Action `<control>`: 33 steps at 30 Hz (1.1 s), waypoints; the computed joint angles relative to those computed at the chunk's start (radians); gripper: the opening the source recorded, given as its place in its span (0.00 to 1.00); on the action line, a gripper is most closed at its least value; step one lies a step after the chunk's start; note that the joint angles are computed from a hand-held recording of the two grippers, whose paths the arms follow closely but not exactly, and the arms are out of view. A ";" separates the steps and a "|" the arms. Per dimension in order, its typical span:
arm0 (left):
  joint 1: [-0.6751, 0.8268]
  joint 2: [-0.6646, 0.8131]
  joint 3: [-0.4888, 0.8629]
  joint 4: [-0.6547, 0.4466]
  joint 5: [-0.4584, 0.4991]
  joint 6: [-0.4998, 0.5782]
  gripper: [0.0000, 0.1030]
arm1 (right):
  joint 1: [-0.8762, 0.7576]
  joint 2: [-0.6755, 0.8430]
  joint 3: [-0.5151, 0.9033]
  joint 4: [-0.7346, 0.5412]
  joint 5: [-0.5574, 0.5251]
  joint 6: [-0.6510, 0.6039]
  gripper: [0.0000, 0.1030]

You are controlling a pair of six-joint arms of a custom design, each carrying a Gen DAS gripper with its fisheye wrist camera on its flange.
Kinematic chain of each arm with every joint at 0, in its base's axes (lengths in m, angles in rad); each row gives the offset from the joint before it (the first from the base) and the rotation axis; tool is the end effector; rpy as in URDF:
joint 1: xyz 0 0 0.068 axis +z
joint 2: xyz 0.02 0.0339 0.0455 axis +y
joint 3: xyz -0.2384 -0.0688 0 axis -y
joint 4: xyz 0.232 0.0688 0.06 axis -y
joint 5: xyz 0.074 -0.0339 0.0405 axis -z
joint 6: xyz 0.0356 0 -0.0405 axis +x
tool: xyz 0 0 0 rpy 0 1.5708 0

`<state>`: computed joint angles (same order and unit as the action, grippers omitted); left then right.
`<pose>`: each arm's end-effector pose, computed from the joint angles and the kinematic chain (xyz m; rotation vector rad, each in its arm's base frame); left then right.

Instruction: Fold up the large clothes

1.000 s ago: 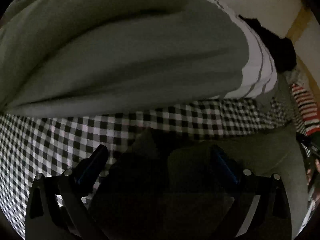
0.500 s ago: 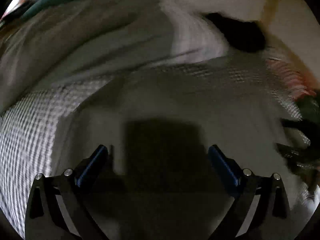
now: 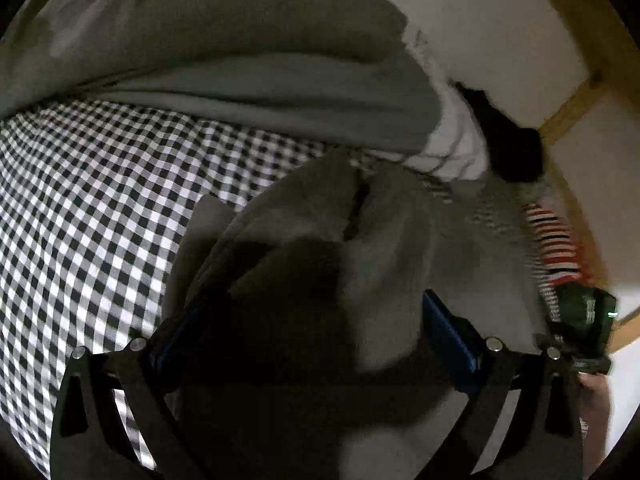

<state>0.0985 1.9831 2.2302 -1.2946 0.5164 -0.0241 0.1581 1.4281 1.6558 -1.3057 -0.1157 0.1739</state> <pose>0.3782 0.0197 0.3559 0.0236 2.5372 -0.6427 0.2465 0.0435 0.3639 -0.0177 2.6626 0.2627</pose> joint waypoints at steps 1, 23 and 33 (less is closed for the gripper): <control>0.005 -0.004 0.037 -0.046 0.010 0.019 0.96 | 0.022 -0.008 0.023 -0.017 0.032 0.020 0.97; -0.263 -0.462 -0.605 0.129 -0.432 0.085 0.96 | 0.543 -0.093 -0.061 -0.154 0.455 0.485 0.97; -0.290 -0.618 -0.681 0.131 -0.474 0.042 0.96 | 0.683 -0.178 -0.038 -0.254 0.515 0.724 0.97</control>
